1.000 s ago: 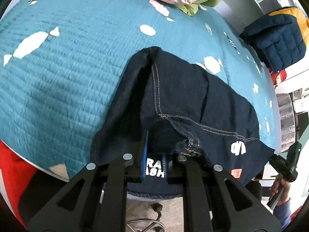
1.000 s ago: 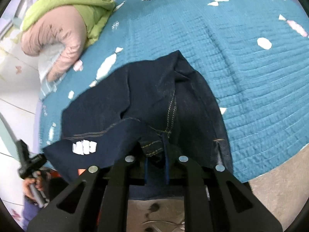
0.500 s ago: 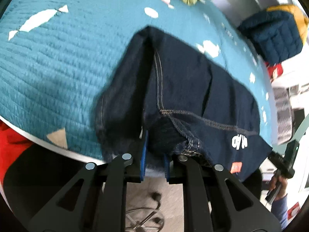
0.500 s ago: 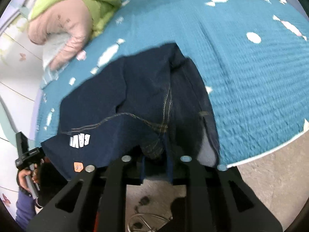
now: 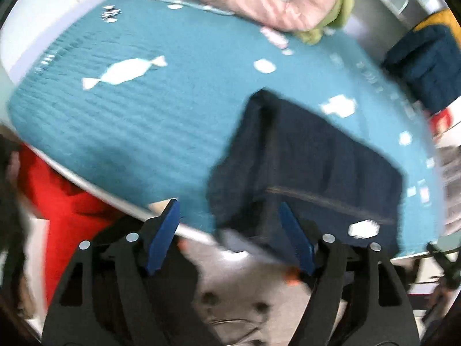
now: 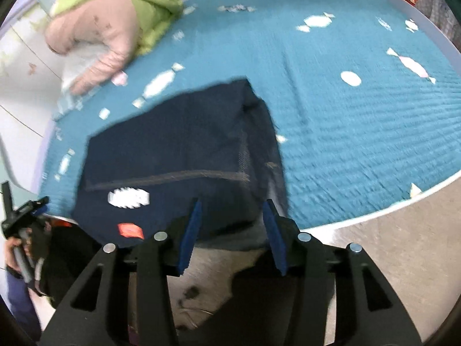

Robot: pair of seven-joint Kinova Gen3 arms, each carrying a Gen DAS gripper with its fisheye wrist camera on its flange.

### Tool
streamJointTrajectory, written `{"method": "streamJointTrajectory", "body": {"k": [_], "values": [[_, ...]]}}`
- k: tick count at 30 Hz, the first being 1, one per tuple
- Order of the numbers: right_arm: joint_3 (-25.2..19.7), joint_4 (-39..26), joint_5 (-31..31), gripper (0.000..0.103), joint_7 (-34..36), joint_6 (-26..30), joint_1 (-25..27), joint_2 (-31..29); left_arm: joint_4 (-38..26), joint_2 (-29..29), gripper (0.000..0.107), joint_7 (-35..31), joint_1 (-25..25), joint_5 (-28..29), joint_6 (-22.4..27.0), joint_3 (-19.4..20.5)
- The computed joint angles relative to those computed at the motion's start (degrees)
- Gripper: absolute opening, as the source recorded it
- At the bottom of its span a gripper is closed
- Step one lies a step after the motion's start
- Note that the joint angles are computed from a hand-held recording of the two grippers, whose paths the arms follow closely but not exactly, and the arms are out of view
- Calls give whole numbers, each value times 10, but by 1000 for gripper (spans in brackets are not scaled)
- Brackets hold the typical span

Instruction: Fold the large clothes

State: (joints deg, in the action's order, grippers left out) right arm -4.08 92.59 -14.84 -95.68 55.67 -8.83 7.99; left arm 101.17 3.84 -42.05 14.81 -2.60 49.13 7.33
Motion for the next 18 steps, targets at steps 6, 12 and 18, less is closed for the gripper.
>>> {"method": "streamJointTrajectory", "body": {"k": [6,12,18], "values": [[-33,-36,-33,16,-15,-14,-11,78,-73,95,75,-44,24,23,-6,29],[25,-72,47,0,-122,50,-90,173,-119,198,75,-79,80,26,27,3],[-11,-52,46,0,-127,37,-41,180,-63,187,75,-156,13,126,-35,23]]}}
